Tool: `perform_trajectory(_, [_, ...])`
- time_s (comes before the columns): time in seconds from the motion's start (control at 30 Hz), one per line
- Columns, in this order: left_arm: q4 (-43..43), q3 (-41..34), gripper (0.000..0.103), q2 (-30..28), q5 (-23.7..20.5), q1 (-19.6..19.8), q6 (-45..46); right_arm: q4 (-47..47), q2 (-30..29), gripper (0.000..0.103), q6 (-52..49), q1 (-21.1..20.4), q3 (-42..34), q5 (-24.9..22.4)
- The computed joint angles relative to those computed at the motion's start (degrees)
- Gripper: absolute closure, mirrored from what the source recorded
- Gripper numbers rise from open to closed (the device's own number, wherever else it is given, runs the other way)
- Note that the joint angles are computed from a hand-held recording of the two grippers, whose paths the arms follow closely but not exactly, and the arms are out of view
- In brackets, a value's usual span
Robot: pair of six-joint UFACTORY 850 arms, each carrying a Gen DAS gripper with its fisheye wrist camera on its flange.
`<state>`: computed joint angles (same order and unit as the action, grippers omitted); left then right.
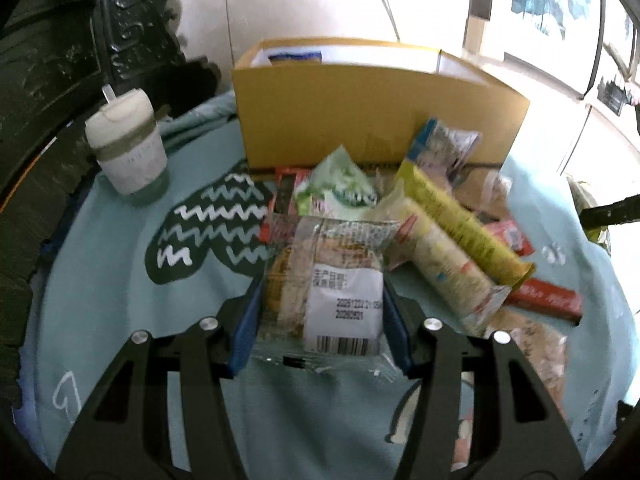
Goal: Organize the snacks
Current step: 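Carry the bread pack and seed bag over the yellow box, then open both grippers to drop the bread pack and seed bag into the box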
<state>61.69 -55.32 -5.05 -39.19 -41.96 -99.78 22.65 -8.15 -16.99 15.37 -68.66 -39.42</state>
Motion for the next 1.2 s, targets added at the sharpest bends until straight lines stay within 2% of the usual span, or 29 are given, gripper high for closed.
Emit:
perform_trajectory(0.23, [3.0,-1.5,0.048,2.3,-3.1,-2.3,-3.7,6.5,5.8,0.039,-9.4,-3.0,1.8,-2.4])
perform_trajectory(0.33, [4.6,-3.1,0.048,3.1,-4.5,-2.7,-4.3,8.5,2.9,0.039,-11.2,-2.3,-2.9,-2.2])
perform_trajectory(0.47, [6.1,-6.7,0.048,3.2,-5.9,-2.0,-3.6,11.1,2.2,0.039,-14.3,-1.3,-7.0,-2.4])
perform_trajectory(0.5, [6.6,-7.9,0.048,2.9,-6.2,-1.6,-3.3,11.0,0.6,0.039,-13.7,0.2,-8.9,-1.3])
perform_trajectory(0.7, [6.1,-16.7,0.048,-0.5,-6.2,1.7,2.7,11.6,-2.3,0.039,-15.4,1.6,-18.2,-1.2])
perform_trajectory(0.9, [4.3,-27.5,0.048,-6.0,-4.8,5.7,11.8,7.2,-10.0,0.039,-12.7,3.5,-31.1,-1.4])
perform_trajectory(1.1, [0.9,-38.9,0.047,-13.0,-3.0,10.3,20.2,1.5,-22.8,0.038,-6.3,5.2,-49.8,-3.5])
perform_trajectory(1.13, [0.4,-40.9,0.046,-14.4,-3.5,10.8,21.9,1.7,-25.7,0.037,-5.4,5.2,-53.7,-4.2])
perform_trajectory(1.17, [-0.6,-42.5,0.040,-15.7,-3.8,11.4,23.5,1.7,-28.5,0.035,-4.7,5.1,-57.5,-5.5])
perform_trajectory(1.2, [-3.9,-44.5,0.014,-17.2,-3.9,12.3,26.6,1.4,-30.9,0.026,-4.1,4.9,-60.6,-7.2])
